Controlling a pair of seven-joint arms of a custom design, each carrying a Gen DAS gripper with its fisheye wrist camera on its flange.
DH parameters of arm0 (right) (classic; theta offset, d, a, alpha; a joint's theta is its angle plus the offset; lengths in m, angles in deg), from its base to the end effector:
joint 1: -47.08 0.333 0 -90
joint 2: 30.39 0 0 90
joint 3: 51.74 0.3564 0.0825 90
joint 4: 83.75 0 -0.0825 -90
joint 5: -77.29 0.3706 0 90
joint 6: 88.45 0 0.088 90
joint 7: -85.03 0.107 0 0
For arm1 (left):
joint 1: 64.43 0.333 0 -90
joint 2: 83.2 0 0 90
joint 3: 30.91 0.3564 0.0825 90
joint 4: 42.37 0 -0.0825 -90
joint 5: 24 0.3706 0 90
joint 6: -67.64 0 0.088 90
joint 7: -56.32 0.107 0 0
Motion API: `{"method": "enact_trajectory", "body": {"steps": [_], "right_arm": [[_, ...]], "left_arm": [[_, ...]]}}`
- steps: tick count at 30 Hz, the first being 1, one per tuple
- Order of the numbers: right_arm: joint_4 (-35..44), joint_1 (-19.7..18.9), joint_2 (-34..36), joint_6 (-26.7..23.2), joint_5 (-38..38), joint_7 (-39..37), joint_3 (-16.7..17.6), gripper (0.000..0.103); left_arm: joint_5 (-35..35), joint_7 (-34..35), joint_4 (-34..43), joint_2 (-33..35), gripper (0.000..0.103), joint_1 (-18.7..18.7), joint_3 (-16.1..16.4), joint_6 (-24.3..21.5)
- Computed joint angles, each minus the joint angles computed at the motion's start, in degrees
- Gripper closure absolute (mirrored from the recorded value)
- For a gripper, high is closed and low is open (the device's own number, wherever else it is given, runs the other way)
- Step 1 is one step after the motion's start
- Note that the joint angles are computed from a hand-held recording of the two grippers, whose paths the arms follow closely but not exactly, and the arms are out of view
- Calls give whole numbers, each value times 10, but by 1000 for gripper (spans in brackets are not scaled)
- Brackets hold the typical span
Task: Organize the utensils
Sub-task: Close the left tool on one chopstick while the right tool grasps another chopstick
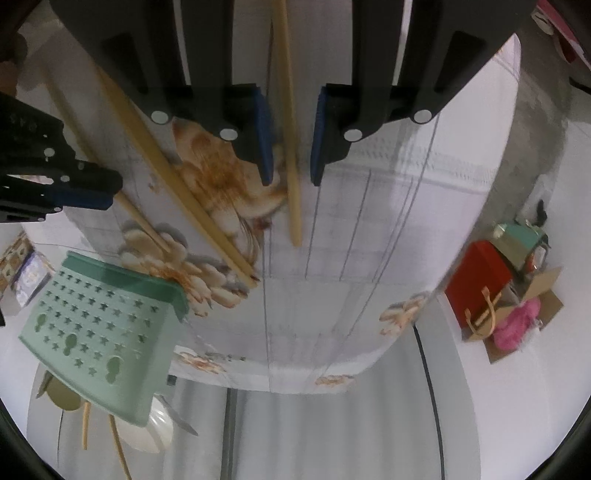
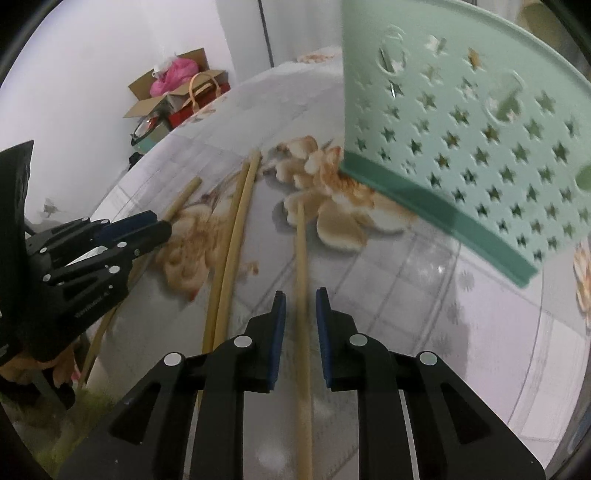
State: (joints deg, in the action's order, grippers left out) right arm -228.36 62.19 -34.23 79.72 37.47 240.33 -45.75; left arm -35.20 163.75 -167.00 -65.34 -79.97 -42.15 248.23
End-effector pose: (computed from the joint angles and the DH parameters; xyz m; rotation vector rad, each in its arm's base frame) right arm 0.4260 0.2088 0.3949 -1.7705 1.9983 -0.4345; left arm 0.5582 -0.2532 0.3746 -1.3185 2.3422 -0.8115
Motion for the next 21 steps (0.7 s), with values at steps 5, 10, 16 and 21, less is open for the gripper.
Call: {"method": "enact_trajectory", "body": {"steps": [5, 10, 16, 21], "right_arm": [[15, -2, 12, -10, -60, 60, 1, 98], [-16, 8, -17, -11, -9, 35, 0, 98], [-32, 5, -33, -10, 18, 28, 11, 98], [-32, 1, -33, -10, 22, 28, 16, 98]], "left_arm": [[4, -2, -2, 10, 86, -9, 7, 34], [-15, 8, -21, -10, 95, 30, -36, 15], [-9, 3, -50, -31, 95, -1, -8, 20], [2, -13, -46, -32, 95, -22, 15, 13]]}}
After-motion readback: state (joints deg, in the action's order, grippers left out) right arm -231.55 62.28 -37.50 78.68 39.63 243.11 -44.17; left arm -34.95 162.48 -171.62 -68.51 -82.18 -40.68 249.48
